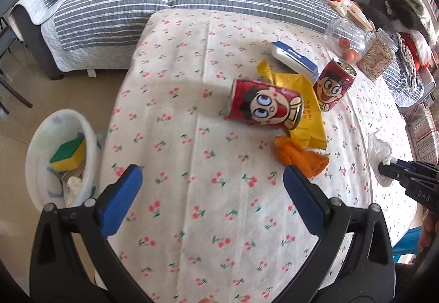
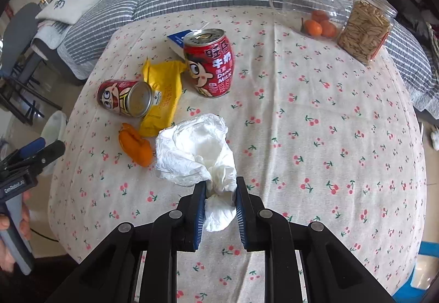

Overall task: Collect trash
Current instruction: 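Grasp the red cartoon can with the left gripper while the right gripper holds the tissue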

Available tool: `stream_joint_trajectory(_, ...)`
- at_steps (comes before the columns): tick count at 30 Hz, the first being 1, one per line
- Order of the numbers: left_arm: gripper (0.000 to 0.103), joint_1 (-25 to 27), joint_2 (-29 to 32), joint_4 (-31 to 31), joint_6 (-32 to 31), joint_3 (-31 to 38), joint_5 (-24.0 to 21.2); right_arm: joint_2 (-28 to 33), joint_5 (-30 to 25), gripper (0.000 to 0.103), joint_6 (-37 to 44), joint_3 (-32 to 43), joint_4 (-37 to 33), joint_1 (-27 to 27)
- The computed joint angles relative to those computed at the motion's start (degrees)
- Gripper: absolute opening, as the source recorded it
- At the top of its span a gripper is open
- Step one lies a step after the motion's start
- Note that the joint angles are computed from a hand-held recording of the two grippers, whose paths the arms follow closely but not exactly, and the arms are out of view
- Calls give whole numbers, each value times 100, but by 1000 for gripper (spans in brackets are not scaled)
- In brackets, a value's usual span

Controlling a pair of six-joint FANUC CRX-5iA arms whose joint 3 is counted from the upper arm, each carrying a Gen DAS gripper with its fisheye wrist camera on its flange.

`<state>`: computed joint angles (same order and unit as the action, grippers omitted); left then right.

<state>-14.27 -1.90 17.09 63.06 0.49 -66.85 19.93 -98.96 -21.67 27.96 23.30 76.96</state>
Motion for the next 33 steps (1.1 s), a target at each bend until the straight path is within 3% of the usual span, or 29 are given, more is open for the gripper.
stream_joint_trajectory(6,102,-544,257,-74,211,32,639,-265,51,21,-151,-392,-34,91)
stream_joint_trajectory(12,102,-833,505,-429,534,207,935,-539,149,21,-382,-776,-82,135)
stream_joint_trajectory(25,101,-762,672,141,303,71,1068,-581,253,21,-478,-849,-32,81)
stream_joint_trajectory(27,90,-767,667,163,256,56,1051,-575,234,21,-480,-843,-34,75)
stream_joint_trajectory(33,90,-702,563,319,64,2,932,-558,168,21,-513,-820,-8,79)
